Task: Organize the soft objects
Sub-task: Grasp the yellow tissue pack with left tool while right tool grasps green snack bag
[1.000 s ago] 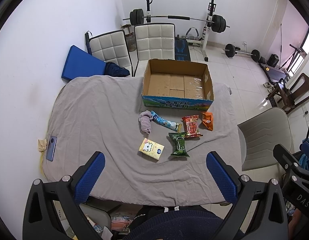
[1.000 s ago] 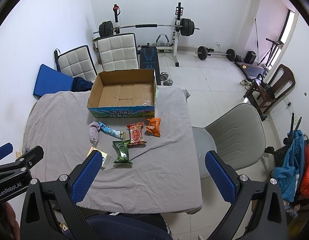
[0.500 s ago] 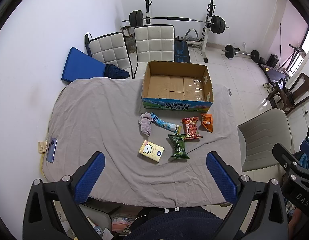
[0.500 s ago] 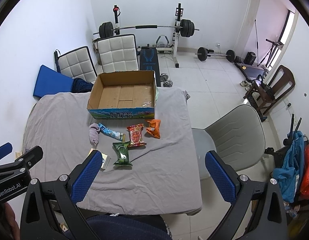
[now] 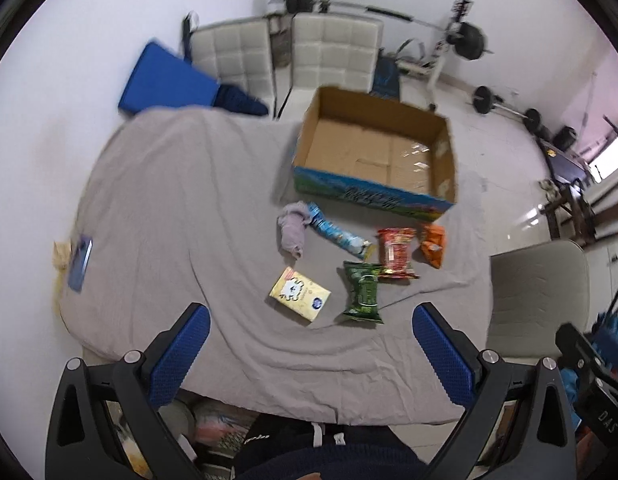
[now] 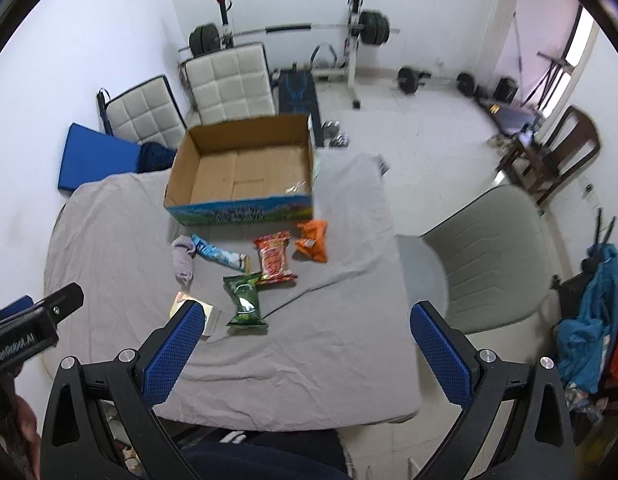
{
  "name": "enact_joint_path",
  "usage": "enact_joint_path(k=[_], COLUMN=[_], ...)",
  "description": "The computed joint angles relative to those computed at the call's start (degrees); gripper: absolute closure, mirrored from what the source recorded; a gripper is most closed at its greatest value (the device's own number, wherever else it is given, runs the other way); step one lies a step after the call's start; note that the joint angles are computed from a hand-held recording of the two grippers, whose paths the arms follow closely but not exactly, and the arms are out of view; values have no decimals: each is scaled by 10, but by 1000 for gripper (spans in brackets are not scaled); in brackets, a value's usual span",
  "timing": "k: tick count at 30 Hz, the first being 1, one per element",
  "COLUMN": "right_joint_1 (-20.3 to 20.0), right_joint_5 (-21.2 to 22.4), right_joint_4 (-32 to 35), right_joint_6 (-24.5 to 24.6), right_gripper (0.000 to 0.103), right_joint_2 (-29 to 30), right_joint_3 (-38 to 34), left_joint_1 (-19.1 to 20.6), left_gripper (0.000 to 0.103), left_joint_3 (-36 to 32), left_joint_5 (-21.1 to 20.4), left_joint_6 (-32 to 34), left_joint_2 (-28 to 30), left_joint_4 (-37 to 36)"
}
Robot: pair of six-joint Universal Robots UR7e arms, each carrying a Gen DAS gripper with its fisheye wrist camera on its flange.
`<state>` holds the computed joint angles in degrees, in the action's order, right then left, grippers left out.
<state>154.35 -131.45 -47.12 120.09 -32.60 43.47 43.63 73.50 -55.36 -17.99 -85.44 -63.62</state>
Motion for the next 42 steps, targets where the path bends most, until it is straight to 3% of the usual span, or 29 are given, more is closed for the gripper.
enact_joint_path(k=[5,11,16,19,23,26,28,29,31,33,35,38,42], right_joint_1=[-53,-133,-200,-235,-270,-286,-298,-304,-318,-325,-334,-331,-325], right_joint_5=[21,54,78,101,121,131,145,149,172,185,201,209,203], right_joint_4=[-168,-424,-589,-671,-755,-799,-827,-842,-880,-889,-920,-895,-871], right_joint_6=[-80,-218,-310,-343,-374,-389,-397,-401,-412,-420,-435,-445,-454], right_gripper=[0,0,3,8,16,24,26,30,36,49,61,64,63], right_joint_2=[-70,-107,-94,-86,-71,-63,-57,-55,-49,-43,-35,-27,-7], right_joint_3=[175,360,446,485,516,532,541,547,561,565,575,566,547], left_joint_1=[62,148,217,260,296,304,306,307,300,277,245,212,201], left_gripper=[0,0,0,0,0,0,13,24,28,34,36,38,36], left_joint_3=[37,66,66,54,51,59,66,72,80,95,124,167,180], left_joint_5=[24,-24,-86,-135,-161,-149,-138,-139,-126,-83,-14,58,76], left_joint_6=[-8,-40,-70,-106,-142,-147,-146,-141,-122,-80,-11,72,83], left_joint_2=[30,74,119,148,172,183,188,188,187,179,166,149,154], left_joint_4=[-12,-20,-39,-54,-65,-71,-73,-77,-77,-76,-82,-93,-86])
